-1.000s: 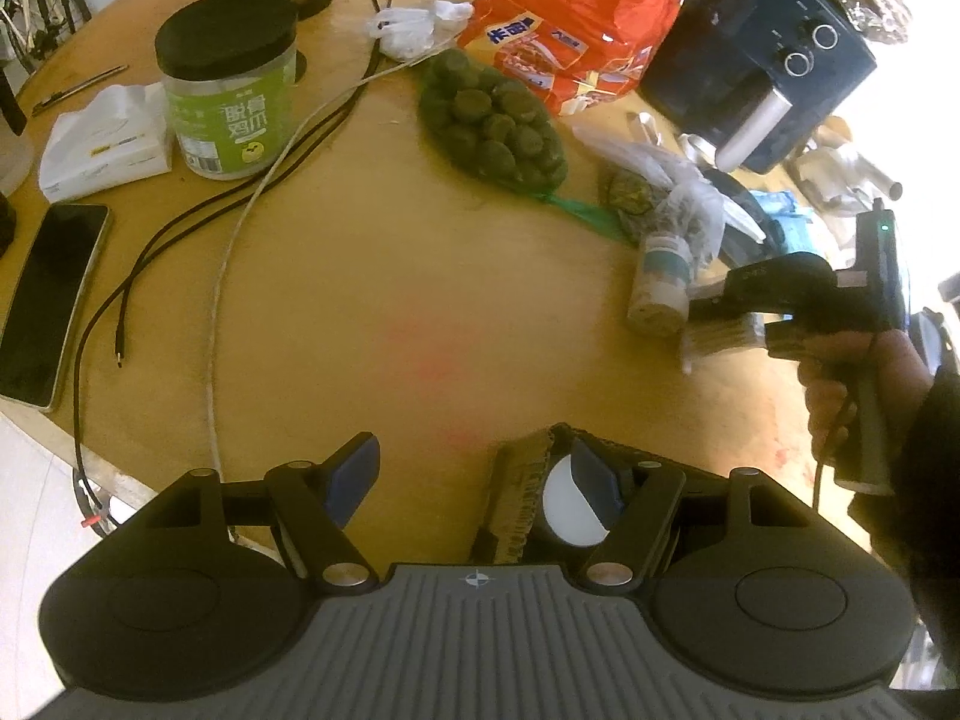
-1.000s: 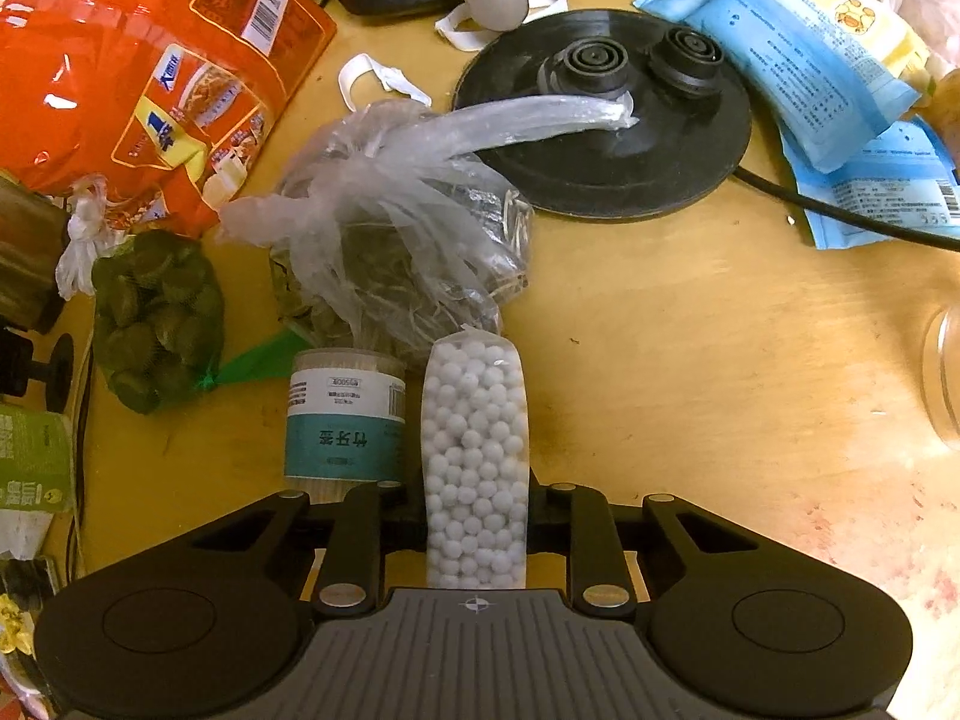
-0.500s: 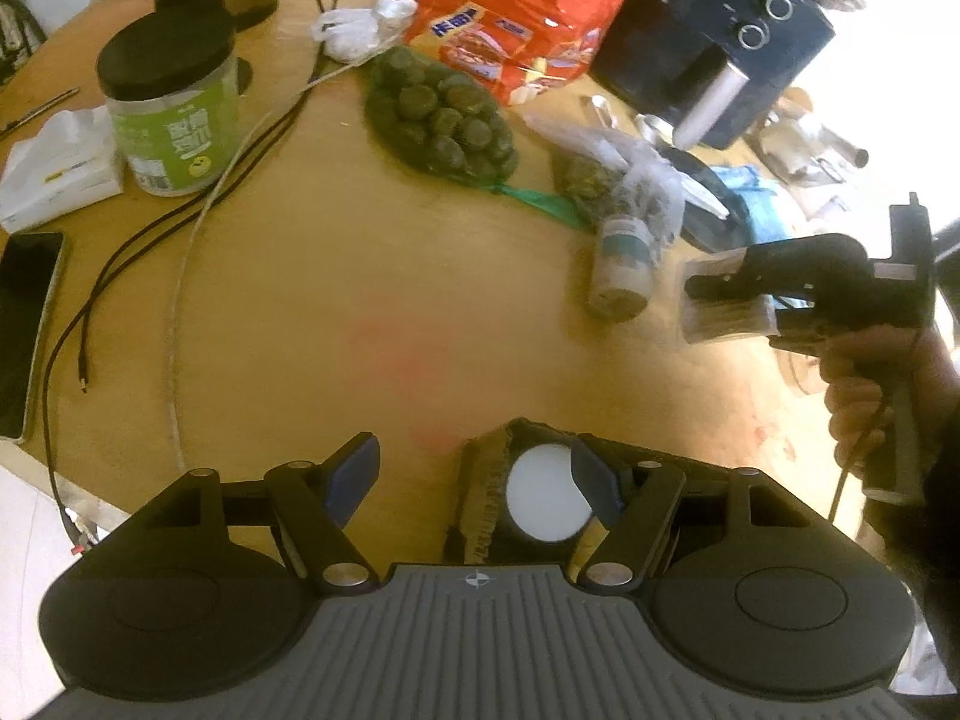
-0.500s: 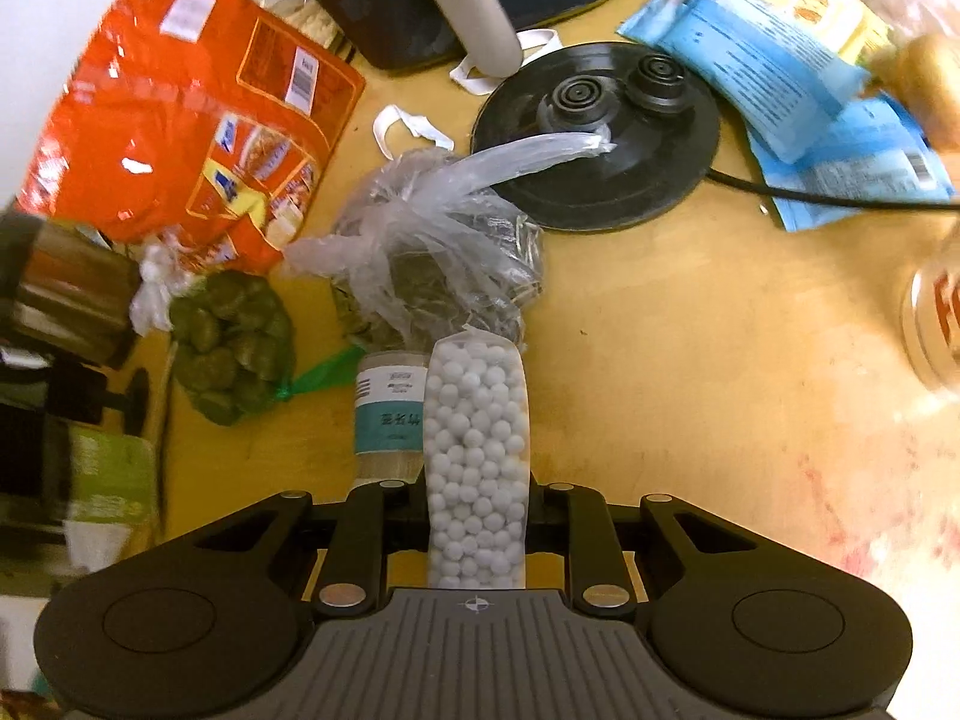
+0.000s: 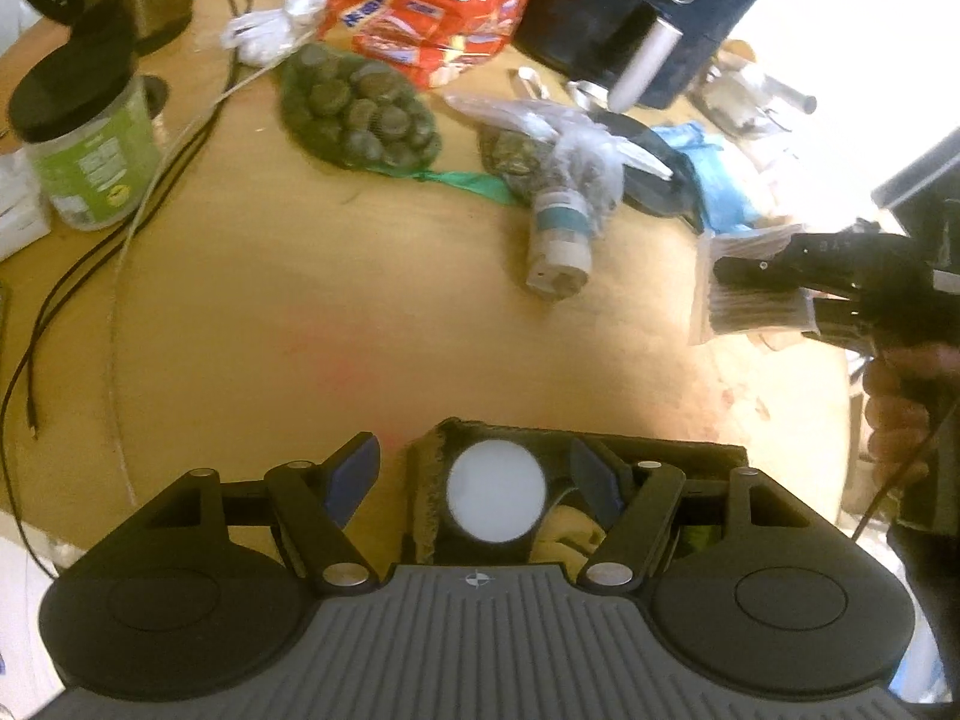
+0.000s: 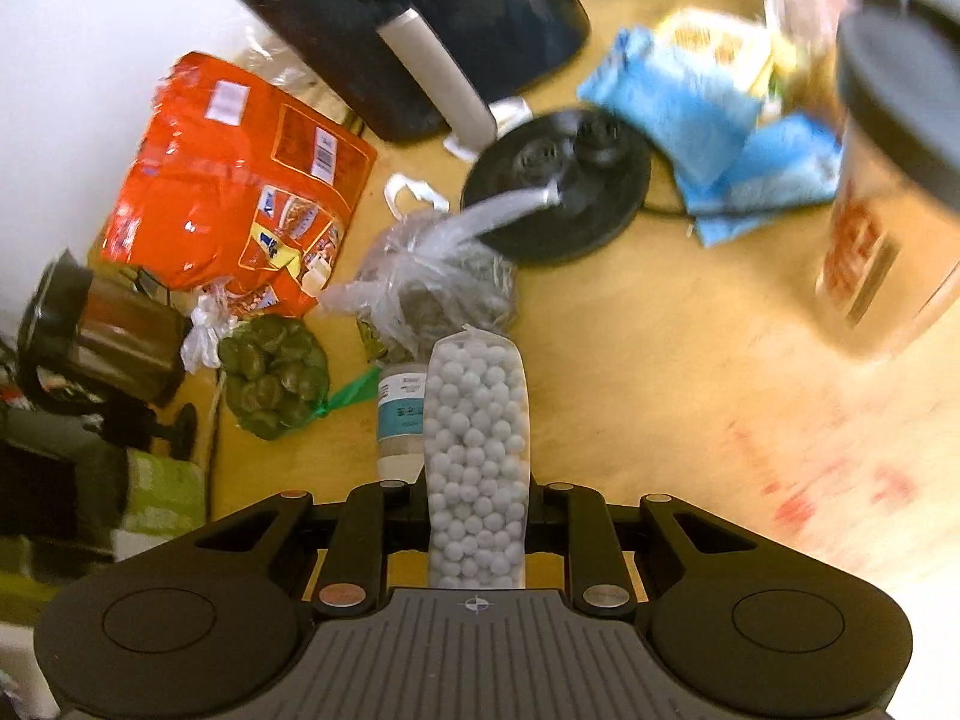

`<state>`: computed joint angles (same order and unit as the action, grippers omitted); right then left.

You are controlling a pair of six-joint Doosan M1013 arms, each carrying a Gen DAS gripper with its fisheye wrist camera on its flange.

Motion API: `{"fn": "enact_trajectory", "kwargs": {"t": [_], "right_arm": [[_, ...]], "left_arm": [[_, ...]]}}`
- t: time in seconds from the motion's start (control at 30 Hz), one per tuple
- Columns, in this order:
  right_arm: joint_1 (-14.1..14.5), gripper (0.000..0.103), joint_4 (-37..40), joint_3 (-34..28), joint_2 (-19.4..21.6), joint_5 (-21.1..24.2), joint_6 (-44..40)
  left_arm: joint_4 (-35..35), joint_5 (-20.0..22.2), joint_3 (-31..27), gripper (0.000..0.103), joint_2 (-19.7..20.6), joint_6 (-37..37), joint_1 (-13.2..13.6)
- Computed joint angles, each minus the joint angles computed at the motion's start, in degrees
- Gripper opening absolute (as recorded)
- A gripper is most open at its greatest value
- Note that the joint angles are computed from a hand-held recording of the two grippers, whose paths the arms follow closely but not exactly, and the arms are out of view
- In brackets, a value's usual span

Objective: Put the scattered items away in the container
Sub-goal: 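Lift the bag of white beads off the table with the right tool, then close the left tool on the white cotton-swab canister while the right tool holds the beads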

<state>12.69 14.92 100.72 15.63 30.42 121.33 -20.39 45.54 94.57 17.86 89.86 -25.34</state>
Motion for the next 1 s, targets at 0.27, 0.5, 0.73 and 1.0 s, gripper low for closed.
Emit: {"fn": "enact_trajectory", "kwargs": {"t": [0.27,0.5,0.73,1.0], "right_arm": [[0.82,0.024,-5.66,3.70,-3.15,-2.09,5.85],[1.69,0.024,-10.85,6.52,-6.24,-2.49,12.56],[2.34,0.024,-16.28,8.82,-8.74,-1.35,19.78],[3.03,0.024,-19.03,11.25,-10.78,0.02,25.40]], "left_arm": [[-1.17,1.21,-2.31,0.070,1.68,4.42,-0.50],[-1.16,2.09,-5.15,0.070,3.88,7.29,-1.12],[0.57,1.87,-7.92,0.070,6.28,8.59,-2.22],[0.31,1.54,-10.60,0.070,9.24,12.31,-3.04]]}}
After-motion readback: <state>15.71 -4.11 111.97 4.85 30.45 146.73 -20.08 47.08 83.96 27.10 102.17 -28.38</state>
